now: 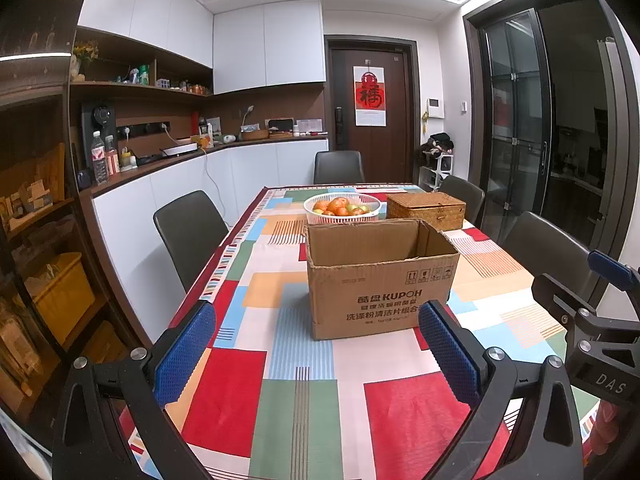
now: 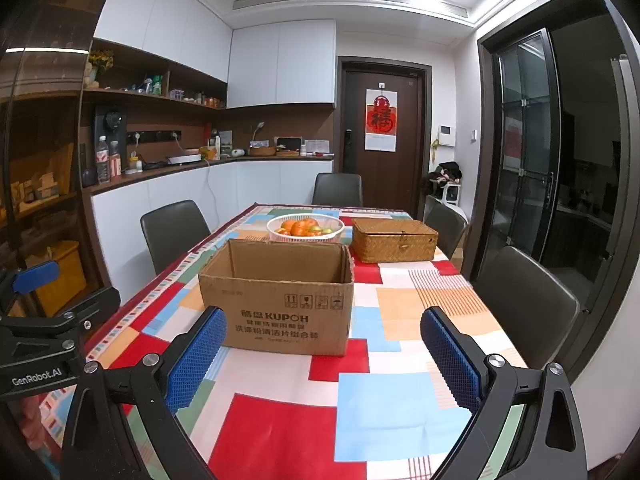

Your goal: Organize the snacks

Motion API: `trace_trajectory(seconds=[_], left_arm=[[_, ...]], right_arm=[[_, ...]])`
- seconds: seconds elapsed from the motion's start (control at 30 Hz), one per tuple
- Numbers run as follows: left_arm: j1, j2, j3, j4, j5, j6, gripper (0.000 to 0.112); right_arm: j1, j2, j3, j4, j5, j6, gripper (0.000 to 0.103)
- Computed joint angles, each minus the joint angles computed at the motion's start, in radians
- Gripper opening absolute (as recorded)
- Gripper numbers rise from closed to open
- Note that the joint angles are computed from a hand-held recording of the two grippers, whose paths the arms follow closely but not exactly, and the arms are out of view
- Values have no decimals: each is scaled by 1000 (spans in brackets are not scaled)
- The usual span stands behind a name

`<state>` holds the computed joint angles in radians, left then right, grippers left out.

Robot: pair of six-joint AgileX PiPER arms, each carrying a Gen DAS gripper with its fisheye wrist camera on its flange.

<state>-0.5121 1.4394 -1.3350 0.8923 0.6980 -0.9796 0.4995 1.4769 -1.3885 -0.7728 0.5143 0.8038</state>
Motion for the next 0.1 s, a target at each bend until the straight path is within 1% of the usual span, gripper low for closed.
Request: trace_trajectory(seconds=[0.1], left_arm=[[-3, 1, -2, 0, 5, -2, 103]], right_arm=[[3, 1, 0, -6, 4, 6, 99]])
